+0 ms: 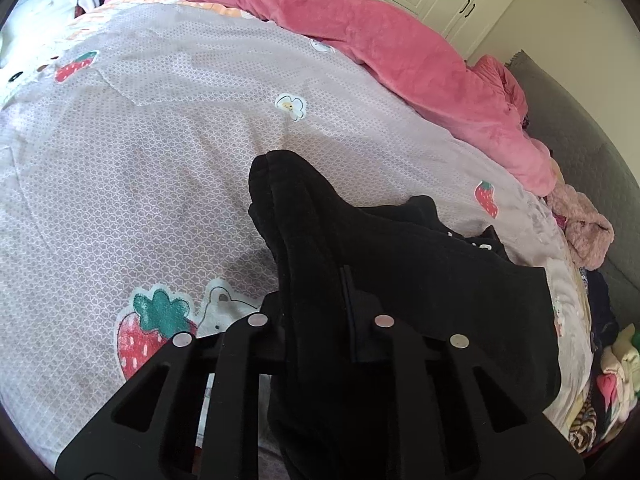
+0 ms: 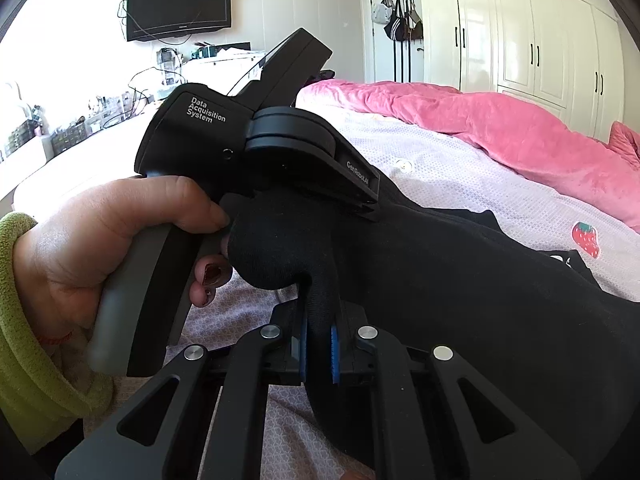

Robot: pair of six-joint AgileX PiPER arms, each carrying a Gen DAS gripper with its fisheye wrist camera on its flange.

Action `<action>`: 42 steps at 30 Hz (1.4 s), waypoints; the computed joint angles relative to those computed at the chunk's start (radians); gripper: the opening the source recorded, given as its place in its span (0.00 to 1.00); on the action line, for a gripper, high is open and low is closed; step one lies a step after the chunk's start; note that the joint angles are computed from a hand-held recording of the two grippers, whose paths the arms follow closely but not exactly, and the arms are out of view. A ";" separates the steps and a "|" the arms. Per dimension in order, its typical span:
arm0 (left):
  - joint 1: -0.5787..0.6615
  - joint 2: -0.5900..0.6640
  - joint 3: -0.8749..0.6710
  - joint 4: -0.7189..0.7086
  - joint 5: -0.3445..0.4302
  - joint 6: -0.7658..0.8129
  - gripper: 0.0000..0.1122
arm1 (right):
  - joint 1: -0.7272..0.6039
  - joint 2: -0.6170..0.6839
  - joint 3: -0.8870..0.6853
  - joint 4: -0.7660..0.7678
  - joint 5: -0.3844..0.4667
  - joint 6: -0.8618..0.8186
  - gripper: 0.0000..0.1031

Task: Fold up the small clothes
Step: 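Lift the shirt side with both grippers and fold it over the shirt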

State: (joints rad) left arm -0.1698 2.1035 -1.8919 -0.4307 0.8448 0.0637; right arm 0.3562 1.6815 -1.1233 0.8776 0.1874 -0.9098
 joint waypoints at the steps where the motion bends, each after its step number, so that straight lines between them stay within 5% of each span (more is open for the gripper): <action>1: -0.003 -0.007 0.007 0.006 -0.005 -0.003 0.08 | -0.001 -0.008 0.007 0.017 -0.002 -0.018 0.07; 18: -0.100 -0.152 0.046 0.121 -0.025 -0.139 0.07 | -0.085 -0.194 0.168 0.495 -0.009 -0.499 0.07; 42: -0.344 -0.177 -0.082 0.379 0.035 -0.406 0.08 | -0.359 -0.425 0.344 0.614 0.186 -0.598 0.07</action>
